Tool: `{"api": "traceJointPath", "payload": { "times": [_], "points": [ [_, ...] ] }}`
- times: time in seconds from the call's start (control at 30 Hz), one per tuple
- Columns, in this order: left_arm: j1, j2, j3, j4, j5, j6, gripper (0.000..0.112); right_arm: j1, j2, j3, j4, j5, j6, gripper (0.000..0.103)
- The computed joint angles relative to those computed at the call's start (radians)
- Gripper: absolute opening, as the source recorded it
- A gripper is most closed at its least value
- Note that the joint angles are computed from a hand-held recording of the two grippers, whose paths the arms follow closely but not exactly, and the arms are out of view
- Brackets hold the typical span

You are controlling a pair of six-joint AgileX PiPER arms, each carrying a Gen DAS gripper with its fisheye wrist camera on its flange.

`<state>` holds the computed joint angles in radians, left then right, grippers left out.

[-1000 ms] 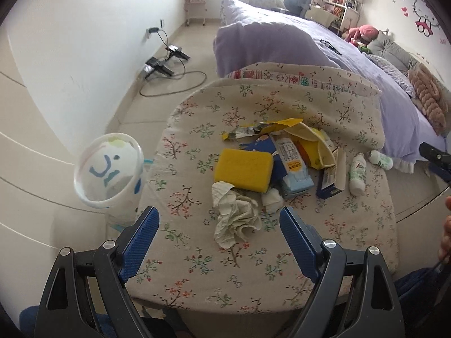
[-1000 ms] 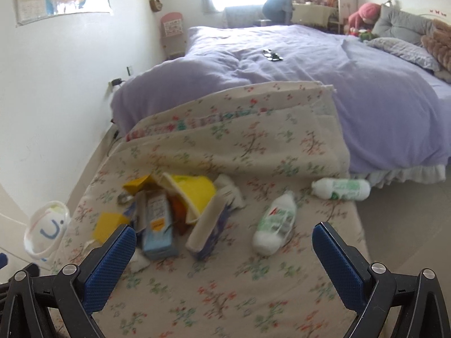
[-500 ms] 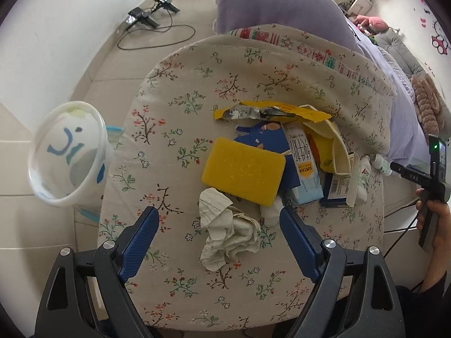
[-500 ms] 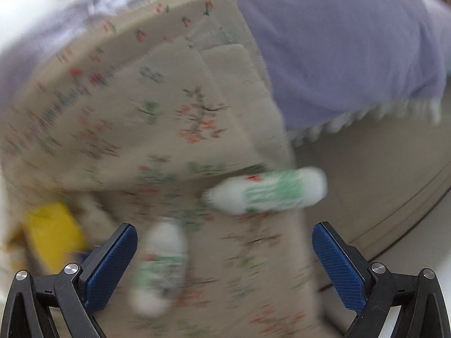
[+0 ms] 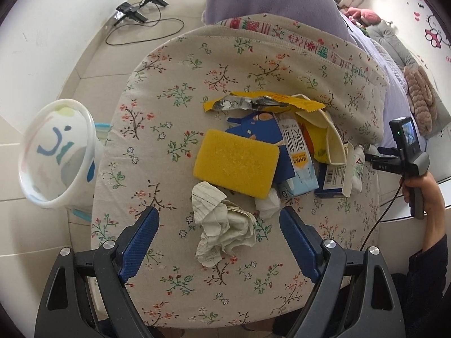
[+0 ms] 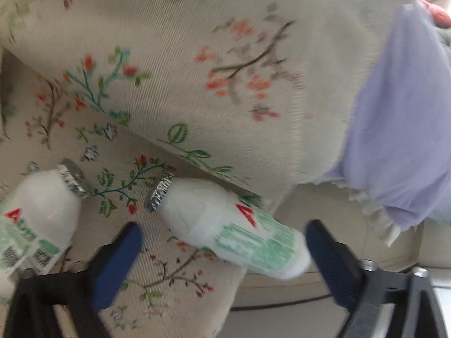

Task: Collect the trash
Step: 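Grasp the crumpled tissue with the left tool while the right tool grasps a white bottle, then carry tissue and bottle to the white bin and open both tools over it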

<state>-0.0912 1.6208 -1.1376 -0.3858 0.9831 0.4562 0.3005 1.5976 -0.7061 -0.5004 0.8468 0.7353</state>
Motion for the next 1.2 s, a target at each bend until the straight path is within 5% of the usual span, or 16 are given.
{"api": "traceJointPath", "payload": {
  "times": [0.1,0.13,0.5,0.87,1.0,1.13,1.2],
  "points": [
    [-0.006,-0.003,0.005,0.003,-0.006,0.000,0.089,-0.021,-0.025,-0.026,0.061,0.040,-0.068,0.057],
    [-0.008,-0.004,0.007,0.005,-0.009,-0.001,0.089,-0.025,-0.016,-0.035,0.061,0.041,-0.075,0.055],
    [-0.023,0.008,0.039,0.047,-0.041,-0.018,0.089,0.039,-0.218,0.018,0.251,0.067,-0.047,0.044],
    [-0.115,0.095,0.082,0.138,-0.119,-0.116,0.089,0.432,-0.339,-0.144,0.169,0.161,0.335,0.042],
    [-0.125,0.111,0.100,0.085,-0.143,-0.077,0.056,0.502,-0.228,-0.312,0.099,0.214,0.387,0.042],
    [-0.113,0.093,0.125,0.029,-0.145,-0.036,0.037,0.502,-0.193,-0.327,0.071,0.166,0.415,0.042],
    [-0.097,0.073,0.131,0.012,-0.125,-0.029,0.036,0.499,-0.203,-0.320,0.070,0.141,0.414,0.042]
  ]
}}
